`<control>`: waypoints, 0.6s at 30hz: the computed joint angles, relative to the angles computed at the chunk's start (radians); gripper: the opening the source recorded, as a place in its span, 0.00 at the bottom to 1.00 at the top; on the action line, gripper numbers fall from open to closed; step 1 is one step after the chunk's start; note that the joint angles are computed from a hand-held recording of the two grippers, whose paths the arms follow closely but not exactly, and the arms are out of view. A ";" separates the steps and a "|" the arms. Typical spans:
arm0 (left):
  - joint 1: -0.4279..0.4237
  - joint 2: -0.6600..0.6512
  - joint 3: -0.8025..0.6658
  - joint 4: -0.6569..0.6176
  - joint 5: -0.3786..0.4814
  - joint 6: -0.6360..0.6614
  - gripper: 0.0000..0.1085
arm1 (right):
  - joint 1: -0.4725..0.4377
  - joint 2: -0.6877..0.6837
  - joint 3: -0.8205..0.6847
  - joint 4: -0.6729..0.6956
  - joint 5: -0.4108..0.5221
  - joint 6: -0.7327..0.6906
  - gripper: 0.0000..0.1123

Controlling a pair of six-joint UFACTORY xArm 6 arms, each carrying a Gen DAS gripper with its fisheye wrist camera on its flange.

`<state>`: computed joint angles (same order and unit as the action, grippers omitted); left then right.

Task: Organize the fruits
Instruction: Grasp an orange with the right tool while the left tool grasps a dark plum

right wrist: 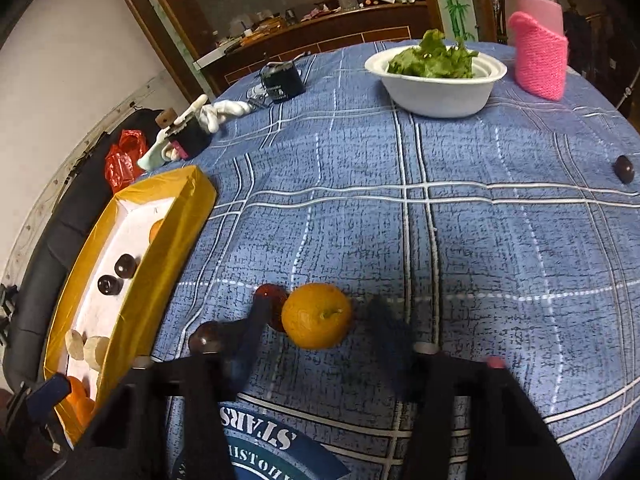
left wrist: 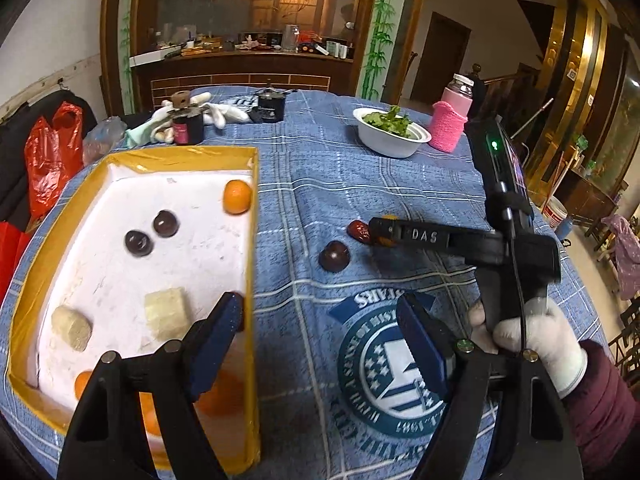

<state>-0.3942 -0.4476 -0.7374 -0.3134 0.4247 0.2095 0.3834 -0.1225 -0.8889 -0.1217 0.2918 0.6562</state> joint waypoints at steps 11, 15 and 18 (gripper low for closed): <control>-0.059 0.243 -0.168 0.092 -0.016 -0.028 0.52 | -0.021 -0.072 0.087 0.214 -0.099 -0.144 0.33; -0.056 0.332 -0.239 0.113 0.035 -0.050 0.38 | -0.027 -0.085 0.094 0.260 -0.104 -0.171 0.33; -0.060 0.351 -0.247 0.177 0.025 -0.098 0.38 | -0.024 -0.085 0.088 0.248 -0.102 -0.168 0.33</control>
<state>-0.4545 -0.0963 -0.9847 -0.1361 0.4499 0.1114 0.3593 -0.2078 -0.8009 0.1263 0.1894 0.4878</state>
